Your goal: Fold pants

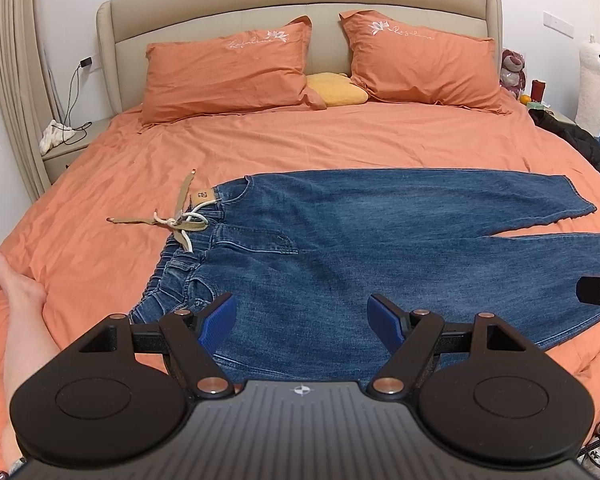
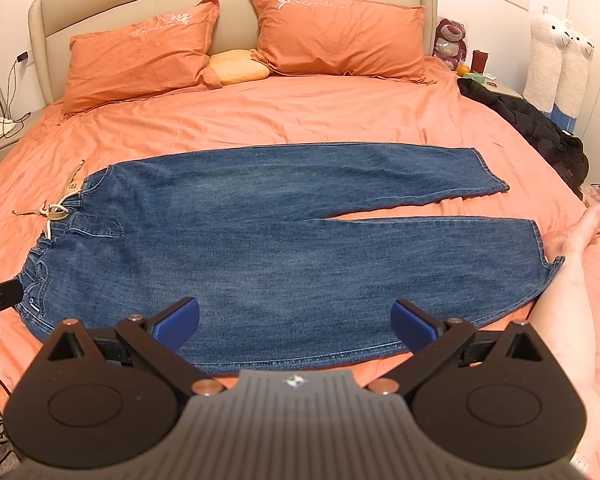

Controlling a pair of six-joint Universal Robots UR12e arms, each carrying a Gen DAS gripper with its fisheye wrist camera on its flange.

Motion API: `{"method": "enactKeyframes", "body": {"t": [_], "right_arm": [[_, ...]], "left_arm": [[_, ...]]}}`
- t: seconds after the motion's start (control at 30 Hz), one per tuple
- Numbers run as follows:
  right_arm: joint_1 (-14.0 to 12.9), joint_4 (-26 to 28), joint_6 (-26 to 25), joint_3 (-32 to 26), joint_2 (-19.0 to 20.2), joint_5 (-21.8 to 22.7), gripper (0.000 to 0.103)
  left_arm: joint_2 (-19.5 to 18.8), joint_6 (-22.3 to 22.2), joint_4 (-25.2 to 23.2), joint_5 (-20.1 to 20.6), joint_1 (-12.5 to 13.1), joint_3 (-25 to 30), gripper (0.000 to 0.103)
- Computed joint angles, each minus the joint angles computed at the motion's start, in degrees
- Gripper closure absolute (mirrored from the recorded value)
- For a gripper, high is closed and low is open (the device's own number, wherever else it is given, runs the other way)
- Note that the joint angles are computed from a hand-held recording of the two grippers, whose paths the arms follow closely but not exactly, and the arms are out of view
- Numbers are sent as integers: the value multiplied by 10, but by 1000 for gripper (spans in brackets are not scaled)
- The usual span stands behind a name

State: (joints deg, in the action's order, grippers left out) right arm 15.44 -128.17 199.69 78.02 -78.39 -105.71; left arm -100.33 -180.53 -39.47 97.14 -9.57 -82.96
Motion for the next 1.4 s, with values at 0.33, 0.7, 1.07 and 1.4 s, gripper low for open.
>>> {"method": "enactKeyframes", "body": {"t": [0.33,0.7,1.07,1.4], "right_arm": [[-2,0,-1,3,-3,2,5],[-9,-1,-3,8,-2,5,5],[-53,-81,-122,66,-5,85,5],[-81,41,-299,52,23,168,21]], "left_arm": [[0,1,0,0,0,0,16],[-7,44,3,-1,4,6,16],[-38,243,-37,-77,29,34,19],[-69,530,-136,-49,26,31,18]]}}
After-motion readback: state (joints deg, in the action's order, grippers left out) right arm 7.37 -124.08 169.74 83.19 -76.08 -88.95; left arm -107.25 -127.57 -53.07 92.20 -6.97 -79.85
